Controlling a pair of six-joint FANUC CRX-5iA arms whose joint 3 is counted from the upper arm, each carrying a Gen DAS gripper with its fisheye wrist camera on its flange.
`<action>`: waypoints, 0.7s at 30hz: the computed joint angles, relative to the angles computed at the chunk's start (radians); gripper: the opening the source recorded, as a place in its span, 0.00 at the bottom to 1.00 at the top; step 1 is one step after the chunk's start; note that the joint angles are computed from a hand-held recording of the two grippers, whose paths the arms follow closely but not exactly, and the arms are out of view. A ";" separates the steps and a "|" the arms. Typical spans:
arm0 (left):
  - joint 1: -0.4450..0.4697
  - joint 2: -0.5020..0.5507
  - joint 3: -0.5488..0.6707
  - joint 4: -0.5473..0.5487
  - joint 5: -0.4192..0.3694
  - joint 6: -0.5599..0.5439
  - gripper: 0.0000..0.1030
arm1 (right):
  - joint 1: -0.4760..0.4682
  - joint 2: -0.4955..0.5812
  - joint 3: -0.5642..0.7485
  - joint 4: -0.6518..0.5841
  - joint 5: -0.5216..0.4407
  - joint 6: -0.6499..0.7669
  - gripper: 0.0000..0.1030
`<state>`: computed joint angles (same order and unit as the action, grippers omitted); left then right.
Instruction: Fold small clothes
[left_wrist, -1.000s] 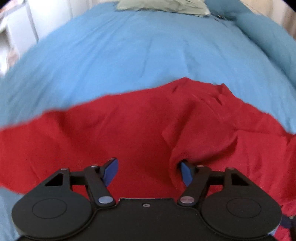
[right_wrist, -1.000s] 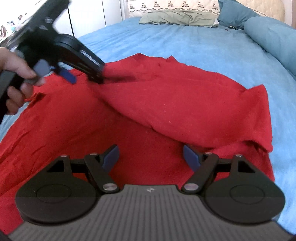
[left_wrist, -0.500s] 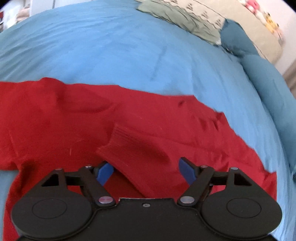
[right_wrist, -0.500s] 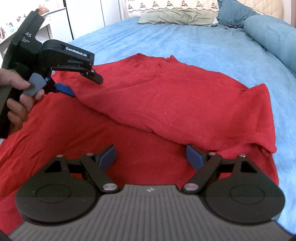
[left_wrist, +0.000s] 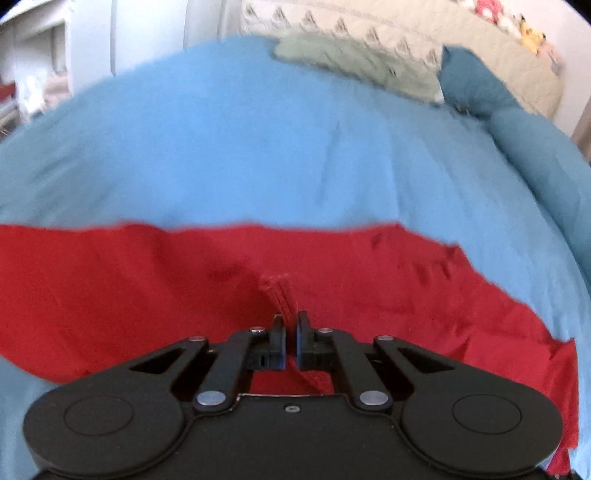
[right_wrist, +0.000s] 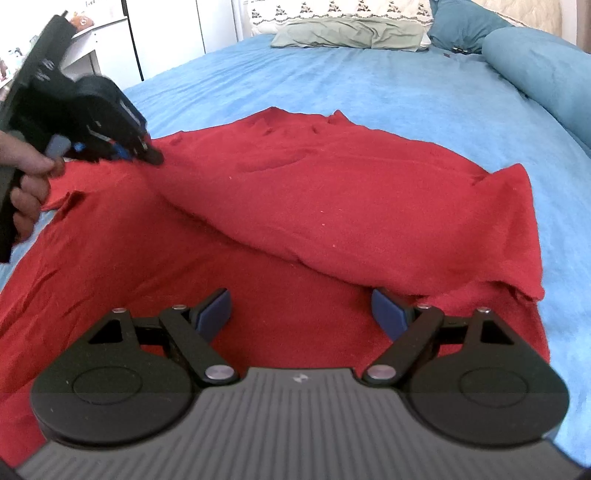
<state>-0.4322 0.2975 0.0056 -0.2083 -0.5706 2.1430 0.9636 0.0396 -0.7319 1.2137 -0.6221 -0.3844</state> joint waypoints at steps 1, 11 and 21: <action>-0.003 -0.018 -0.001 -0.056 -0.007 0.071 0.05 | 0.001 -0.003 -0.001 -0.003 -0.002 0.000 0.96; 0.024 -0.052 -0.077 -0.133 -0.012 0.146 0.07 | -0.002 -0.019 -0.016 -0.008 -0.027 -0.002 0.96; 0.012 -0.088 -0.078 -0.194 -0.095 0.171 0.29 | -0.042 -0.078 -0.070 -0.079 -0.135 -0.055 0.93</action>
